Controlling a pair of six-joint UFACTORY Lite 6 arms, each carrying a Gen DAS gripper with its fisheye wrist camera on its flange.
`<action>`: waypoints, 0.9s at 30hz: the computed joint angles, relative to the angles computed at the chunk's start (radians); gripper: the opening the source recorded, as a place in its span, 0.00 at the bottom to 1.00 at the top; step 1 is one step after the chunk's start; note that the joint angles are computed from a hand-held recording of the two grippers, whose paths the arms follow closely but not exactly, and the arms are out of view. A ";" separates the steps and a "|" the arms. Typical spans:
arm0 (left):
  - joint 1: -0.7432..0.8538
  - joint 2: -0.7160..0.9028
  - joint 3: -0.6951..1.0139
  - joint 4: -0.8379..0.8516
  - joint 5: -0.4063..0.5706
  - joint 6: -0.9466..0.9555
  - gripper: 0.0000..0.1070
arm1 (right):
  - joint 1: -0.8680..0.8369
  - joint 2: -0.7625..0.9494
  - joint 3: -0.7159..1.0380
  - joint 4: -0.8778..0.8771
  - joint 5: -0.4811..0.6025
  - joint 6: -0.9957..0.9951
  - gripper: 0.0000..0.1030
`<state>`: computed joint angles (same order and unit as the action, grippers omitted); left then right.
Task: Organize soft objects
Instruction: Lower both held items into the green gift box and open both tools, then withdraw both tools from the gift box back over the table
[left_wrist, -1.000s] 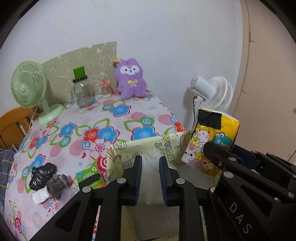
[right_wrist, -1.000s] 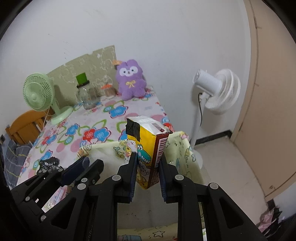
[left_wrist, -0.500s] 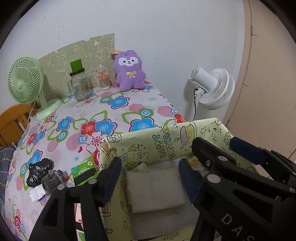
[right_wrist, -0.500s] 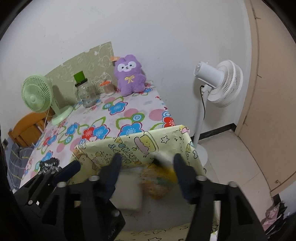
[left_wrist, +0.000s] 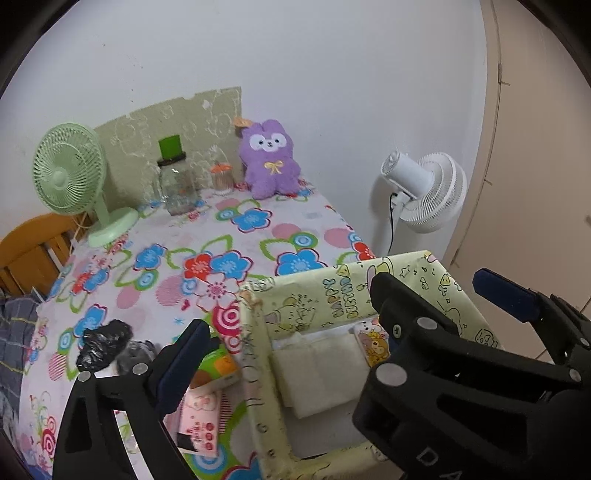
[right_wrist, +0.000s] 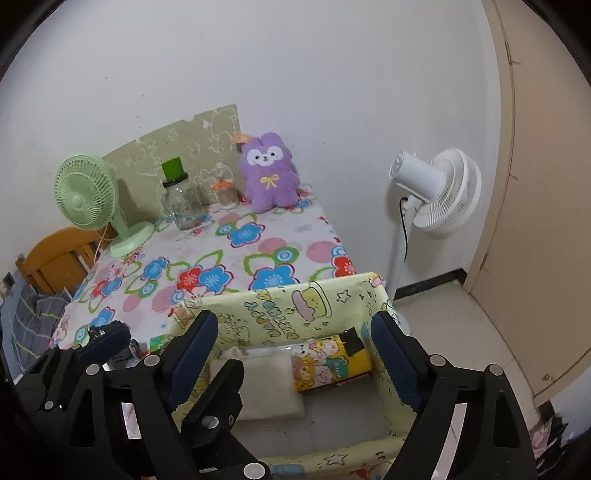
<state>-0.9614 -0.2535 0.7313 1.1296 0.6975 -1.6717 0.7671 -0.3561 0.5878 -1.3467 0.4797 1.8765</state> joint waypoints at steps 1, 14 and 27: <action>-0.002 -0.015 -0.006 -0.006 0.004 0.008 0.92 | 0.013 -0.003 0.001 0.003 0.012 0.001 0.87; -0.077 -0.261 -0.116 -0.066 0.123 0.081 0.96 | 0.266 -0.014 0.060 0.062 0.245 0.031 0.96; -0.188 -0.511 -0.234 -0.123 0.303 0.132 0.96 | 0.498 0.083 0.151 0.079 0.468 0.092 1.00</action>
